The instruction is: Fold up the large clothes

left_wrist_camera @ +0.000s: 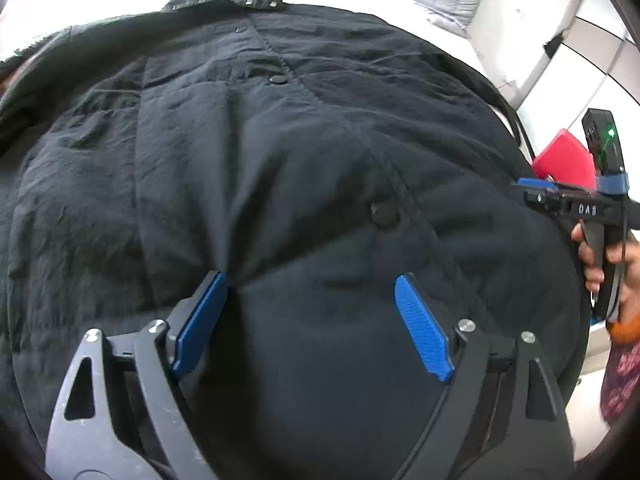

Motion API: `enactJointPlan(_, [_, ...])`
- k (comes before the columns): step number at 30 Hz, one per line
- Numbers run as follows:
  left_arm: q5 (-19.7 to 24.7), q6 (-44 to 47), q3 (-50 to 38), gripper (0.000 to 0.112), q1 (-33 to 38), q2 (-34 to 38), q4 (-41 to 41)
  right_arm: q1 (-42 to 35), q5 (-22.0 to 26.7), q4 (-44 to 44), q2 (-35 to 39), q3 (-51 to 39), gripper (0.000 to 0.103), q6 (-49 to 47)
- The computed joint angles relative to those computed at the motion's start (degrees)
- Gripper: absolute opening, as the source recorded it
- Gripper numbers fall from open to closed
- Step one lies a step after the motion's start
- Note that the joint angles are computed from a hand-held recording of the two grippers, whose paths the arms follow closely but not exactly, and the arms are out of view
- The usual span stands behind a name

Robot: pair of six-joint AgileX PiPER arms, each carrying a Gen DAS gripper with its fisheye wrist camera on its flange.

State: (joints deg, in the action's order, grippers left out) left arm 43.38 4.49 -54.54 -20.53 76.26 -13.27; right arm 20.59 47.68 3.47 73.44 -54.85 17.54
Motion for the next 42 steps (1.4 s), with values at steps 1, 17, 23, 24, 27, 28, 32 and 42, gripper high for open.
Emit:
enactJointPlan(1, [0.25, 1.63, 0.97, 0.093, 0.43, -0.84, -1.31, -0.43, 0.38, 0.74, -1.00, 0.59, 0.081, -0.55])
enactJointPlan(17, [18.93, 0.12, -9.09, 0.098, 2.10, -5.30, -4.07, -9.37, 13.65, 6.63, -6.44, -7.09, 0.092, -4.92])
enactJointPlan(23, [18.46, -5.34, -18.34, 0.098, -0.16, -1.73, 3.25, -14.39, 14.40, 6.69, -2.74, -13.51, 0.092, -4.87])
enactJointPlan(24, [18.48, -6.16, -19.90, 0.098, -0.10, -0.91, 4.59, -15.50, 14.62, 7.36, -2.08, -14.48, 0.092, -5.15])
enactJointPlan(27, [18.29, -6.82, -23.20, 0.098, 1.91, 1.80, 5.05, -17.67, 14.06, 7.70, 0.18, -17.64, 0.092, -3.81])
enactJointPlan(28, [18.32, -6.86, -24.04, 0.098, 2.98, 2.56, 4.72, -17.66, 13.76, 7.19, 0.75, -18.48, 0.092, -2.74])
enactJointPlan(32, [17.93, -6.94, -27.13, 0.098, 6.49, 6.95, 3.40, -17.67, 11.83, 7.41, 4.54, -23.45, 0.092, -0.90])
enactJointPlan(42, [17.39, -10.68, -28.82, 0.098, 9.05, 15.03, 4.33, -22.08, 8.76, 1.94, 19.50, -34.54, 0.092, 7.89])
